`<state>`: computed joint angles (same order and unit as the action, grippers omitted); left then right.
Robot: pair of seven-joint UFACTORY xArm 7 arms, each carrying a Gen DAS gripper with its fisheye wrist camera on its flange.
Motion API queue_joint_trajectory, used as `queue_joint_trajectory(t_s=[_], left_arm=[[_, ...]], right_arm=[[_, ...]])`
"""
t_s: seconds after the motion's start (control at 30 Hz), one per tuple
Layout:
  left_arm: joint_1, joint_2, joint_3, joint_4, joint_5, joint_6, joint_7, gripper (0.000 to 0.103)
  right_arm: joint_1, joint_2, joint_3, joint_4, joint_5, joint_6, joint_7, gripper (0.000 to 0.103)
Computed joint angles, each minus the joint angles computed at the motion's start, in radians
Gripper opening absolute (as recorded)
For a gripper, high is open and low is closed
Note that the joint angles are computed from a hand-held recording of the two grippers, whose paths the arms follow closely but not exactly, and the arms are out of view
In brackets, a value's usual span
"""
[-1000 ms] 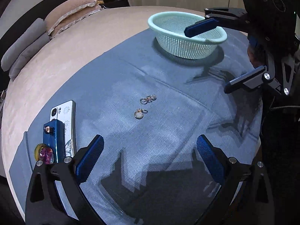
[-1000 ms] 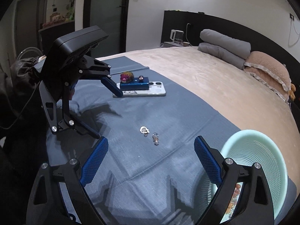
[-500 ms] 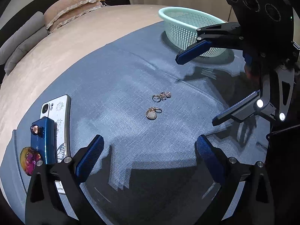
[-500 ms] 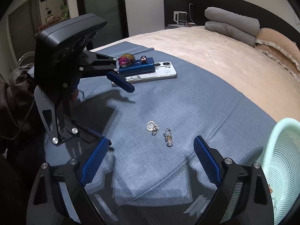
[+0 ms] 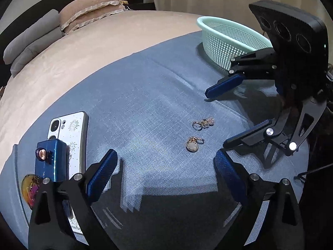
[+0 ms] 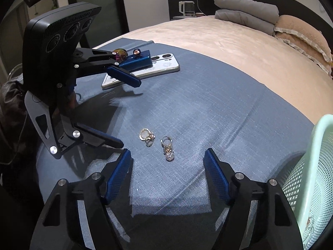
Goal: Organize jewelry
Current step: 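Grasp a gold ring earring with the left tool while the right tool grasps another, then carry both earrings into the colander and open both tools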
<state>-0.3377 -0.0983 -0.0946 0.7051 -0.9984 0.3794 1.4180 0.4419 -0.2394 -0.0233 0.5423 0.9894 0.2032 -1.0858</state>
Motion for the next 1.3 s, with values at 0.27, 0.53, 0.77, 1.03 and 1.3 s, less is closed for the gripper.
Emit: queue_joint_trajectory(t_s=[0.27, 0.53, 0.77, 1.03, 1.3], left_arm=[[-0.005, 0.029, -0.017, 0.009, 0.006, -0.023, 0.007, 0.062], [-0.012, 0.033, -0.024, 0.018, -0.02, 0.032, 0.086, 0.022], [0.002, 0.048, -0.033, 0.032, -0.013, 0.061, 0.011, 0.014], [-0.06, 0.006, -0.076, -0.05, -0.061, -0.149, -0.169, 0.013], [-0.091, -0.099, -0.086, -0.131, 0.186, -0.197, -0.563, 0.013]], right_arm=[[-0.01, 0.034, 0.023, 0.0, -0.082, -0.061, 0.069, 0.046], [0.016, 0.048, 0.016, -0.008, -0.161, -0.098, 0.147, 0.021], [0.021, 0.04, 0.005, -0.015, -0.205, -0.08, 0.227, 0.01], [0.032, -0.006, -0.011, -0.046, -0.205, -0.065, 0.322, 0.009], [0.026, -0.152, -0.028, -0.107, -0.301, -0.054, 0.428, 0.01]])
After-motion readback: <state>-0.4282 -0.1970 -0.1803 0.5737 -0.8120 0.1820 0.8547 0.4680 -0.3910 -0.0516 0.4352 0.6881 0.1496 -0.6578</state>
